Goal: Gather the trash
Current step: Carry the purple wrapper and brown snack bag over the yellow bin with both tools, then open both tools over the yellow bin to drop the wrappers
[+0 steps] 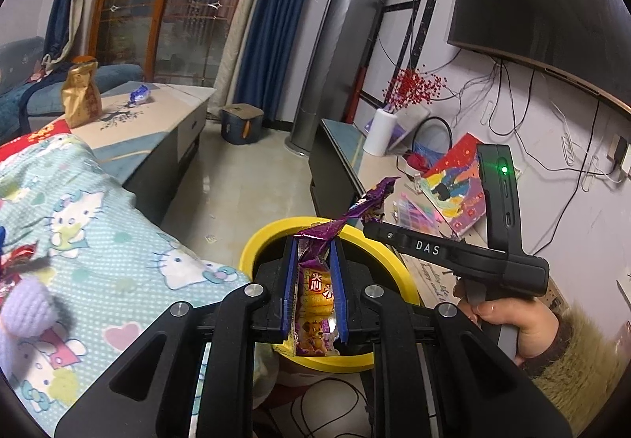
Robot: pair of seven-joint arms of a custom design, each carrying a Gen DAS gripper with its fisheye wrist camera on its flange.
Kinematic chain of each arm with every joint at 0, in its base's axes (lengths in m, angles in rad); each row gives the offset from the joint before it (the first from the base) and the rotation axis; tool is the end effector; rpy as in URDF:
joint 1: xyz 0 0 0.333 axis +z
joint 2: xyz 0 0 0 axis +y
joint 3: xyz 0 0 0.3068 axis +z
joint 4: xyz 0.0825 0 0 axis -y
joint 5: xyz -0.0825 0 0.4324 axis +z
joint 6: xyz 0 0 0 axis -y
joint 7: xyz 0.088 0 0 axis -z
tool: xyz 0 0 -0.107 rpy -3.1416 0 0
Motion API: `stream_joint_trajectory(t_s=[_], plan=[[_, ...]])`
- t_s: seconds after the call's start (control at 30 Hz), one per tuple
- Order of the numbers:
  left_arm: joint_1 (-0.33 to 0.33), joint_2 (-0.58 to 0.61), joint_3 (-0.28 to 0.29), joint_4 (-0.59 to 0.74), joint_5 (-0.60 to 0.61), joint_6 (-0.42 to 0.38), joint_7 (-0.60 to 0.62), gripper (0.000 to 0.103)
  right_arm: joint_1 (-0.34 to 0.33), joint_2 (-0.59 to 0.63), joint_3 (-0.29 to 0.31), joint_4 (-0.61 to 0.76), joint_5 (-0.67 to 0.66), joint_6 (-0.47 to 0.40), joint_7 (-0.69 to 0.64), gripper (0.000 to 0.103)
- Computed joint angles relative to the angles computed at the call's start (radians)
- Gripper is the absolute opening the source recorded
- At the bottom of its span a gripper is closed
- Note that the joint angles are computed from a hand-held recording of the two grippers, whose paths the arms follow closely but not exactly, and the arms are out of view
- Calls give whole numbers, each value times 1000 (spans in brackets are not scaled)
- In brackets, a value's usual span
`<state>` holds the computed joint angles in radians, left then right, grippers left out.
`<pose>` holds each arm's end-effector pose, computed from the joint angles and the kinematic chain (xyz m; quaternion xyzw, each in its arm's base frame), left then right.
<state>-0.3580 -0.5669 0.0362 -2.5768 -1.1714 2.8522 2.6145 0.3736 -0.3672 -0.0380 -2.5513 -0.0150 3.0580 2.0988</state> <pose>0.4485 -0.0968 0.4905 -0.4957 0.7112 -0.4742 0.1538 0.4780 0.1674 0.4662 -0.5799 0.6962 -0.1437 0.3979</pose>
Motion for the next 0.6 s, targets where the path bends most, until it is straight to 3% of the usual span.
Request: stream_joint_trajectory(t_s=[0.17, 0.6], plan=[[-18, 42, -2, 18, -32, -3, 28, 16, 2, 6, -15, -8, 19, -11, -2, 11], [17, 152, -56, 81, -83, -41, 67, 16, 1, 12, -44, -34, 70, -22, -18, 11]])
